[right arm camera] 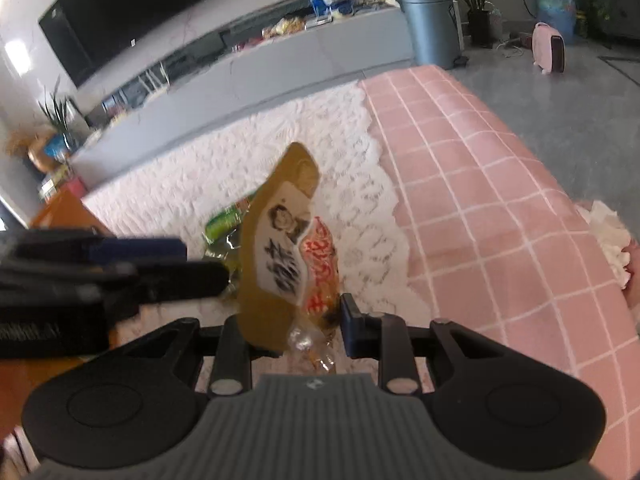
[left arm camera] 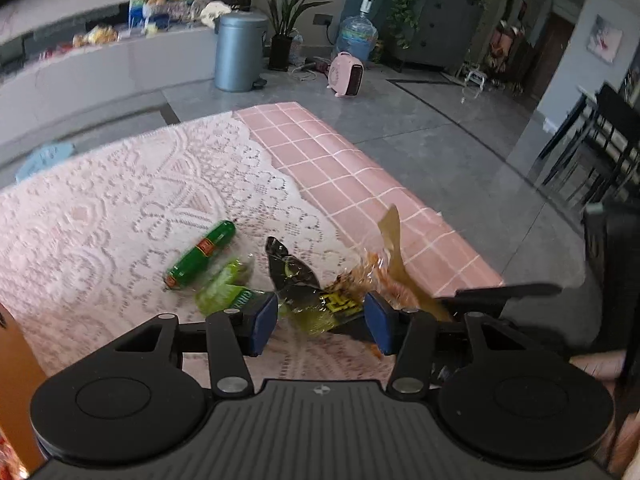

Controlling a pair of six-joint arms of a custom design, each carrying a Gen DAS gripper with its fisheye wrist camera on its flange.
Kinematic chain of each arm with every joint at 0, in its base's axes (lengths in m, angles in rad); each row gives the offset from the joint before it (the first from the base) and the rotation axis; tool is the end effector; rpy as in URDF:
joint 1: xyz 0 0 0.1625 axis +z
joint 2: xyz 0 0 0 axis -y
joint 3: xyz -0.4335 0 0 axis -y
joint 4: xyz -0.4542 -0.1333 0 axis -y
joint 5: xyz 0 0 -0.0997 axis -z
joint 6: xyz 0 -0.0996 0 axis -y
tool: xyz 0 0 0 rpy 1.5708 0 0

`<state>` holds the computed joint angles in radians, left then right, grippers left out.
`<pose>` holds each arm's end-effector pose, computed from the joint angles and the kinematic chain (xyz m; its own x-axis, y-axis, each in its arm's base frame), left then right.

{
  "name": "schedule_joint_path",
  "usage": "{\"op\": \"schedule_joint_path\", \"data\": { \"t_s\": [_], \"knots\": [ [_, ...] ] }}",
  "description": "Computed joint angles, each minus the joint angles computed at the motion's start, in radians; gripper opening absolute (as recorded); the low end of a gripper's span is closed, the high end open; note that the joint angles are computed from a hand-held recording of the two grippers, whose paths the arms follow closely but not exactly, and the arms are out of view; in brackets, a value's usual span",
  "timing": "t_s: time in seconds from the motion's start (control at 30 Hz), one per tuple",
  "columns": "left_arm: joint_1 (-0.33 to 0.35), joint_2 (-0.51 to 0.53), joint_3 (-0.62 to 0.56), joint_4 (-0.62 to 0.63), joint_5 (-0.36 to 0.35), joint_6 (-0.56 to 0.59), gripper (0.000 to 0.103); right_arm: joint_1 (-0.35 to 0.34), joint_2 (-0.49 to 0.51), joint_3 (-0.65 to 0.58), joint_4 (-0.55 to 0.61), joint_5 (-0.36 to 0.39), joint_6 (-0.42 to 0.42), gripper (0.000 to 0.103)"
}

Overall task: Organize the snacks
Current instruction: 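Grasp the tan printed bag with the right tool while the left tool reaches the dark bag, then grasp the dark green bag with the left tool and lift both bags toward the box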

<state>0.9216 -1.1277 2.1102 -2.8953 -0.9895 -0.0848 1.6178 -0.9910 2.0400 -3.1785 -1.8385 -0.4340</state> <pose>-0.1887 -0.5595 0.1313 -0.8225 0.2937 -0.4870 0.5017 0.7781 -0.3780 0.1350 -0.5937 0.1028 -0.8632 -0.2702 0.4264 -0.4440 0.8083 -0.3866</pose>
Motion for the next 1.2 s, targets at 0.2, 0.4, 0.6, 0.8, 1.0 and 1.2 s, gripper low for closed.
{"op": "schedule_joint_path", "data": {
  "t_s": [0.2,0.4,0.6,0.8,1.0,1.2],
  "knots": [
    [0.035,0.026,-0.045,0.057,-0.030,-0.165,0.051,0.007,0.001,0.009,-0.029,-0.020,-0.010,0.026],
    [0.074,0.044,-0.069,0.036,-0.125,-0.273,0.051,0.000,-0.015,0.027,-0.070,0.006,0.000,0.031],
    [0.077,0.075,-0.104,0.062,-0.087,-0.358,0.051,-0.013,-0.031,0.032,-0.066,0.047,0.031,0.031],
    [0.055,0.112,-0.130,0.077,-0.025,-0.370,0.035,-0.014,-0.031,0.039,-0.113,0.050,0.048,0.029],
    [0.015,0.131,-0.120,0.026,0.031,-0.272,0.000,-0.020,-0.031,0.036,-0.121,0.045,0.079,0.020],
    [-0.011,0.085,-0.074,-0.006,0.033,-0.224,0.000,-0.018,-0.032,0.040,-0.134,0.041,0.083,0.019]
  ]
}}
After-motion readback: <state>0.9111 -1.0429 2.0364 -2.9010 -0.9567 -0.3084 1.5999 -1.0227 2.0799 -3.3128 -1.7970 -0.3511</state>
